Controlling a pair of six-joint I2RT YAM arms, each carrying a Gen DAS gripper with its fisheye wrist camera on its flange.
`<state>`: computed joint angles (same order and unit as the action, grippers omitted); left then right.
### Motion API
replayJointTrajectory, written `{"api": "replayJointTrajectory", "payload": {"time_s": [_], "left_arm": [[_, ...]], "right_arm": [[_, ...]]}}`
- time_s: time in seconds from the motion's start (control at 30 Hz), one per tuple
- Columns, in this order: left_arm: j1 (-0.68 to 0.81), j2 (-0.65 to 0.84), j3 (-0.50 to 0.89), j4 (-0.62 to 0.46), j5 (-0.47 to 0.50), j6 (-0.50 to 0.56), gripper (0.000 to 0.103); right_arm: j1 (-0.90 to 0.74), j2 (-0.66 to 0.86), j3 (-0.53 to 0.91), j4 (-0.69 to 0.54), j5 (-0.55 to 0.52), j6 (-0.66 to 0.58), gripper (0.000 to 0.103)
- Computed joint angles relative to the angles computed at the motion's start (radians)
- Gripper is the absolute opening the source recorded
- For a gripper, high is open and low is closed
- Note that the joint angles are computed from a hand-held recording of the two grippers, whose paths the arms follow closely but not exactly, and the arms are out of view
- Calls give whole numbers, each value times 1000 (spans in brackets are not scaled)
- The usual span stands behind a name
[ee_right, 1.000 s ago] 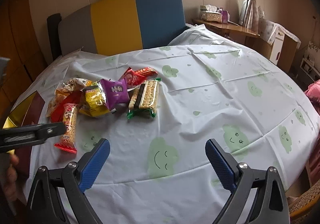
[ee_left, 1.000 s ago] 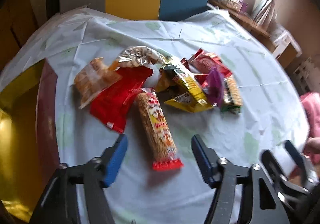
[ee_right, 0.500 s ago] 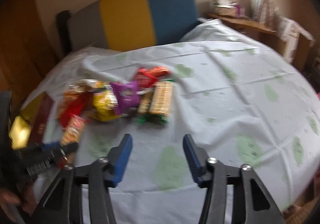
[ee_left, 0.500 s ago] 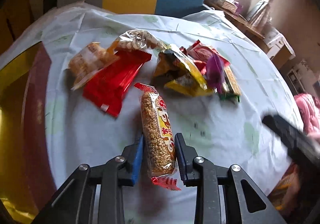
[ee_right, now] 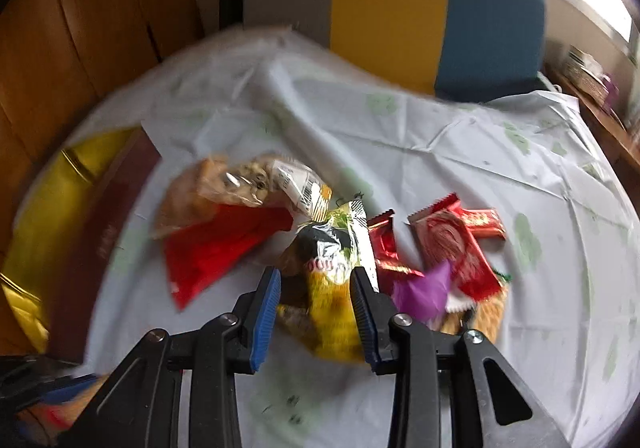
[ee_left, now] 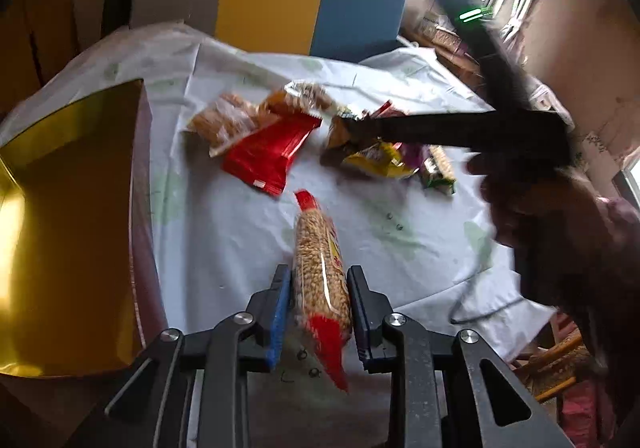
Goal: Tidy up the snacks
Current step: 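Grasp the peanut-stick bag with left tool while right tool grasps yellow chip bag, then release the peanut-stick bag into the gold tray while right tool lifts chip bag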
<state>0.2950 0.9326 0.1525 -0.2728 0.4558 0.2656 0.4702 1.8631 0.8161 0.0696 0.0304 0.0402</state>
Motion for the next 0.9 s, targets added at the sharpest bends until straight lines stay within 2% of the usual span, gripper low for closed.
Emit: {"api": "replayJointTrajectory", "payload": {"time_s": [0.1, 0.23, 0.4, 0.5, 0.63, 0.73, 0.9], "left_arm": [[19, -31, -9, -11, 17, 29, 28], [51, -68, -4, -63, 62, 54, 28], [150, -161, 34, -195, 154, 129, 28], [274, -169, 95, -292, 234, 213, 28], [461, -42, 206, -362, 335, 315, 28], [556, 124, 310, -325, 364, 298, 28], [552, 379, 446, -103, 266, 100, 28]], "right_arm": [[-10, 89, 75, -33, 25, -25, 37], [-34, 48, 29, -39, -33, -45, 19], [-26, -42, -113, 3, -103, -35, 17], [-13, -106, -219, 56, -124, -9, 17], [-4, -152, -329, 147, -137, 27, 21], [9, -178, -370, 184, -138, 61, 23], [-21, -138, -366, 229, -163, 63, 27]]}}
